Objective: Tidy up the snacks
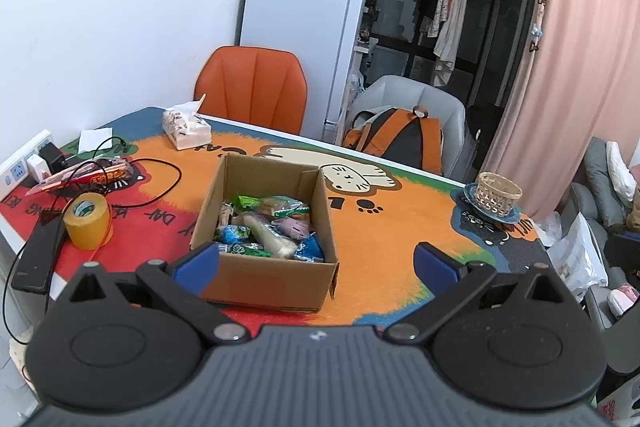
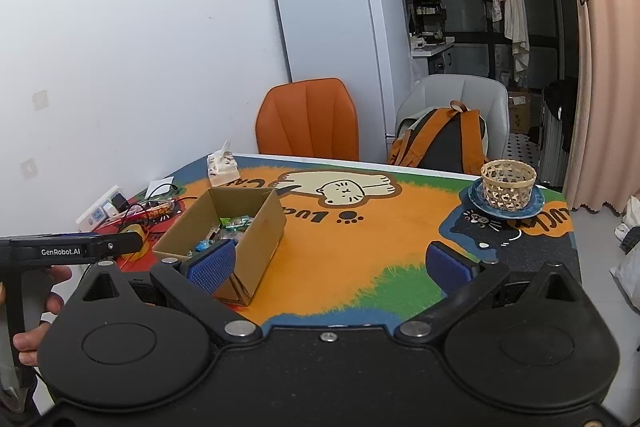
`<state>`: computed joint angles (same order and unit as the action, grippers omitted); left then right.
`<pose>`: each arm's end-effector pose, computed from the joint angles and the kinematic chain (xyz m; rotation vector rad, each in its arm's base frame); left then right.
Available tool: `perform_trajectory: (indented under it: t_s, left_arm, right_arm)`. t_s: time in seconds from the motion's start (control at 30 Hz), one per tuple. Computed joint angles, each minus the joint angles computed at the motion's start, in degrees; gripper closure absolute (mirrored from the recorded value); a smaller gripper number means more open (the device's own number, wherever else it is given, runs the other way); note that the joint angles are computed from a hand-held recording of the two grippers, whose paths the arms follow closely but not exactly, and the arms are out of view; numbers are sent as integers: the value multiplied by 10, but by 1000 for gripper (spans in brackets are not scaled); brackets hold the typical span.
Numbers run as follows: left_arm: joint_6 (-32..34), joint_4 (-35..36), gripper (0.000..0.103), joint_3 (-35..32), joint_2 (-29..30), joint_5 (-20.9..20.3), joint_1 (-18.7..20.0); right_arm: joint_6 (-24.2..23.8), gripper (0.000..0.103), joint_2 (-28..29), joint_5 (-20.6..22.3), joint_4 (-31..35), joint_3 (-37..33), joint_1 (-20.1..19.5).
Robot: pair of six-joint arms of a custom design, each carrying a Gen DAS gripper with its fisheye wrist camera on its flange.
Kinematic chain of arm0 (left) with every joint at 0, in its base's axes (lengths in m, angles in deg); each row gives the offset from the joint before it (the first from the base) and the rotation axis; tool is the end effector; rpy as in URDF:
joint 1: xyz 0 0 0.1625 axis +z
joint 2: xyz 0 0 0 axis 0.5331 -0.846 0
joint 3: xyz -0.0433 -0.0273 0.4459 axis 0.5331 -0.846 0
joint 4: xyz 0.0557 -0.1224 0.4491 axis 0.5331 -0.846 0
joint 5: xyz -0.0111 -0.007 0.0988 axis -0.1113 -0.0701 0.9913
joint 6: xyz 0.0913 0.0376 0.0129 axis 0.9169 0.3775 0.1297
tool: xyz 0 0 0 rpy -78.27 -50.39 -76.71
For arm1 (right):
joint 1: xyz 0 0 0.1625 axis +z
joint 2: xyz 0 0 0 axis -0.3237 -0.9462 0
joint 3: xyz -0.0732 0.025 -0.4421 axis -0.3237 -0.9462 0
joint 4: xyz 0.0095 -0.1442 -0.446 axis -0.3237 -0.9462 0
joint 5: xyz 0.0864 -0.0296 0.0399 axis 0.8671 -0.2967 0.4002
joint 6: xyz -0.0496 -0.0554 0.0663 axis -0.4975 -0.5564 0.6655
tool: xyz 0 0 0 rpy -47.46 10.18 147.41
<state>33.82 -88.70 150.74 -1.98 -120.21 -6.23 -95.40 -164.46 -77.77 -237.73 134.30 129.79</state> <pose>-0.2405 -0.3504 0.1953 0.7523 2.3849 -1.1365 0.1925 -0.2875 0.2497 0.4450 -2.1824 1.3547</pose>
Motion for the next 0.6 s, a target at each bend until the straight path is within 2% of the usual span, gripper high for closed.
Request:
perform_trajectory:
  t_s: [0.6]
  left_arm:
    - [6,14,0,1,-4,5,-5]
  right_arm:
    - [10,0,-4,5,13,4,-7]
